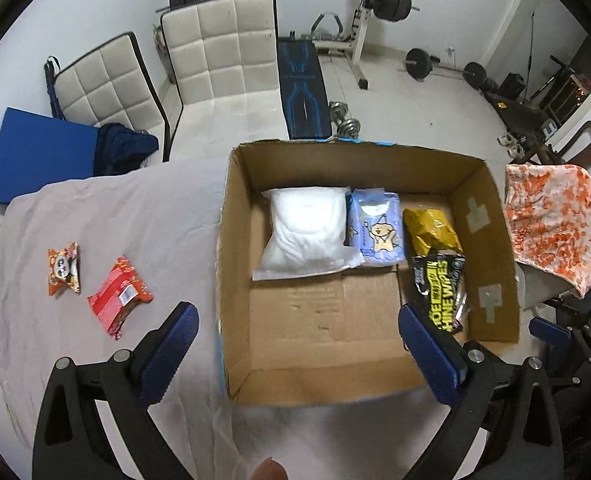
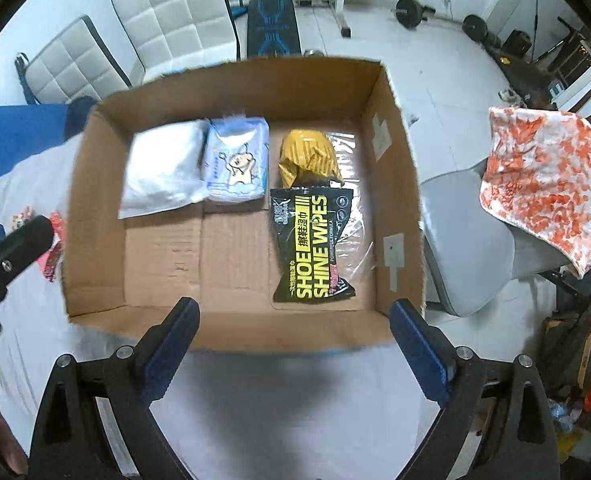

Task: Organize soft objects
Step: 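Carry both packs into the box and open both tools beside the first packs, then grasp the orange panda snack bag with the left tool while the right tool grasps the red wafer pack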

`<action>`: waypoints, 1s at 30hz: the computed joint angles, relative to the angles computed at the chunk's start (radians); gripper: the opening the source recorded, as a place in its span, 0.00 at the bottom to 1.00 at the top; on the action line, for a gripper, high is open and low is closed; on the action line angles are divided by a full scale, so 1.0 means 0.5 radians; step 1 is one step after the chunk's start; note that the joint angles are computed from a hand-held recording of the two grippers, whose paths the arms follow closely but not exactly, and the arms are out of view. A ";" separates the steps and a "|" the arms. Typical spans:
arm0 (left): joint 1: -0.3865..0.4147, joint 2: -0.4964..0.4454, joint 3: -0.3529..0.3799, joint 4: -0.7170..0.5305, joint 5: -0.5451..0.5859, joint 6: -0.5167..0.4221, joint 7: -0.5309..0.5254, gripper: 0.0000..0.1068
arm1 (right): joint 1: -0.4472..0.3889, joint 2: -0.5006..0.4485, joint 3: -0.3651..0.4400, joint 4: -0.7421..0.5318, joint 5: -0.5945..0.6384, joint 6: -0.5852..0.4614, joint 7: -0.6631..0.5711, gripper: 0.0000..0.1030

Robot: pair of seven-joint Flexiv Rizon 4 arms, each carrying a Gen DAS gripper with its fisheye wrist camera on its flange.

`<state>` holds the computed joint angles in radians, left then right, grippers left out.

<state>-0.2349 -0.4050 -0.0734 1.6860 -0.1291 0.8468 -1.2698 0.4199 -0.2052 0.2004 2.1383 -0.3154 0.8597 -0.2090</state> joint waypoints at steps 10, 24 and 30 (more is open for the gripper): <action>0.048 0.293 -0.017 0.286 -0.131 0.083 0.148 0.96 | 0.062 0.287 0.089 0.073 -0.153 -0.174 0.238 0.95; 0.191 0.391 0.047 0.290 -0.308 -0.018 0.274 0.96 | 0.123 0.194 0.113 -0.138 -0.178 -0.061 0.312 0.95; 0.351 0.306 0.167 0.140 -0.181 -0.013 0.222 0.96 | 0.220 -0.229 0.060 -0.624 -0.087 0.093 0.112 0.95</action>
<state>-0.0595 -0.2518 0.0099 1.7562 -0.2198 0.8403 -1.1590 0.5300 -0.3198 0.2303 1.8262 -0.3590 0.9063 -0.1528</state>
